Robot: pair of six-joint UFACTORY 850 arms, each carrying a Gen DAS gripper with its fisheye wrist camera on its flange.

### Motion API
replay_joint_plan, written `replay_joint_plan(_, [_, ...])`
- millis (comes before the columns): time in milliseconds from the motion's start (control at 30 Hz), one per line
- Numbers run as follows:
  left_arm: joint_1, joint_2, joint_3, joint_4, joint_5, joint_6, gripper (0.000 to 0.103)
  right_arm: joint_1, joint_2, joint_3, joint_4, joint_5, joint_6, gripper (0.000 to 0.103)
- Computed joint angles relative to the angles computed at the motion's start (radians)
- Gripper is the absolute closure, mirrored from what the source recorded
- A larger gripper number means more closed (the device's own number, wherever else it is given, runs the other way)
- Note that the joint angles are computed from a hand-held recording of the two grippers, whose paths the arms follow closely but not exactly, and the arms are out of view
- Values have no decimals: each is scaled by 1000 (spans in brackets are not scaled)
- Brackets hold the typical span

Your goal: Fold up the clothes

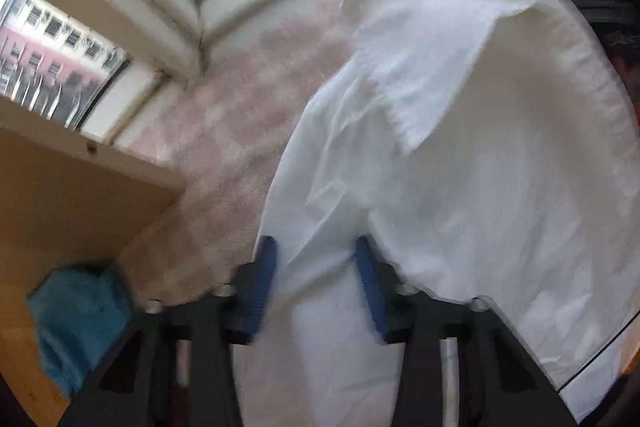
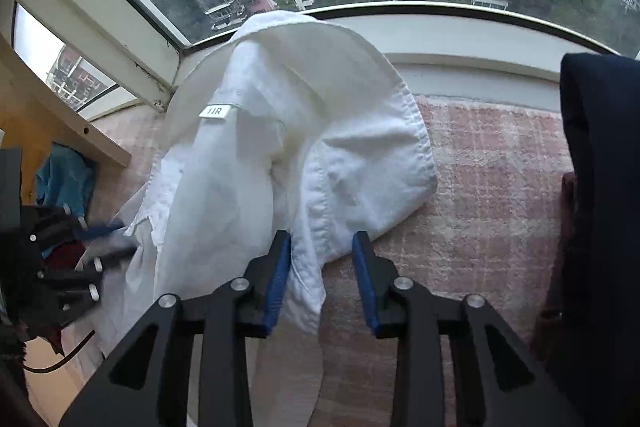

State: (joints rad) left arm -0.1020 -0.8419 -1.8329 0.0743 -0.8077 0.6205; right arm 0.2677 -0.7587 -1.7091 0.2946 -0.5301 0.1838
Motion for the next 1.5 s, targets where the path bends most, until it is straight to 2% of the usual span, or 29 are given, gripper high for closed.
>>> replay_joint_plan(167, [16, 30, 35, 11, 38, 32, 102, -16, 15, 27, 92, 10, -61, 71])
replay_joint_plan(300, [42, 10, -13, -20, 4, 51, 101, -23, 27, 39, 91, 16, -40, 70])
replay_joint_plan(333, [48, 3, -29, -30, -8, 56, 95, -20, 26, 35, 61, 13, -13, 70])
replay_joint_plan(367, [51, 4, -28, -28, 18, 50, 81, -17, 23, 31, 48, 7, -7, 70])
replay_joint_plan(400, [50, 9, -20, -19, 44, 40, 71, -13, 18, 23, 26, -2, 4, 70])
replay_joint_plan(433, [49, 11, -14, -11, 65, 39, 54, -7, 10, 11, -6, -16, 19, 70])
replay_joint_plan(467, [46, 8, -14, 0, 74, 39, 48, 0, 4, 2, -41, -24, 36, 70])
replay_joint_plan(533, [41, -5, -19, 11, 62, 44, 49, 9, -3, -11, -89, -33, 61, 70])
replay_joint_plan(567, [39, -19, -29, 5, 36, 55, 57, 8, -5, -14, -76, -36, 47, 70])
replay_joint_plan(600, [42, -23, -36, -28, 20, 81, 68, 4, -4, -11, -34, -30, 11, 85])
replay_joint_plan(633, [44, -26, -43, -57, 6, 102, 102, -1, -2, -6, 22, -27, -38, 96])
replay_joint_plan(667, [42, -17, -26, -45, 21, 105, 101, -5, -2, -6, 59, -30, -69, 96])
replay_joint_plan(767, [30, 27, 44, 43, 81, 94, 102, 0, 20, 8, 20, -5, -56, 97])
replay_joint_plan(900, [38, 69, 86, 125, 158, 43, 102, 17, 46, 23, -148, 46, 57, 97])
replay_joint_plan(1000, [43, 64, 81, 145, 166, 10, 100, 45, -16, -51, -363, -17, 208, 97])
replay_joint_plan(1067, [26, 80, 115, 237, 197, -69, 89, 48, -55, -89, -388, -58, 214, 97])
replay_joint_plan(1100, [29, 90, 124, 237, 207, -69, 85, 45, -58, -87, -388, -47, 211, 97])
replay_joint_plan(1167, [33, 110, 142, 240, 228, -69, 66, 48, -63, -99, -436, -34, 226, 96])
replay_joint_plan(1200, [37, 131, 158, 221, 246, -59, 61, 51, -68, -111, -463, -37, 232, 96])
replay_joint_plan(1267, [45, 189, 208, 174, 285, -16, 60, 60, -78, -137, -541, -40, 257, 97])
replay_joint_plan(1300, [36, 213, 229, 142, 288, 9, 59, 72, -84, -150, -634, -41, 302, 99])
replay_joint_plan(1367, [44, 233, 235, 26, 244, 129, 59, 82, -118, -213, -711, -90, 318, 101])
replay_joint_plan(1400, [48, 242, 236, -22, 218, 181, 58, 77, -133, -241, -686, -120, 289, 100])
replay_joint_plan(1467, [43, 272, 282, -24, 221, 215, 57, 58, -138, -261, -600, -148, 234, 97])
replay_joint_plan(1500, [39, 287, 306, -19, 225, 228, 57, 49, -124, -249, -573, -144, 227, 93])
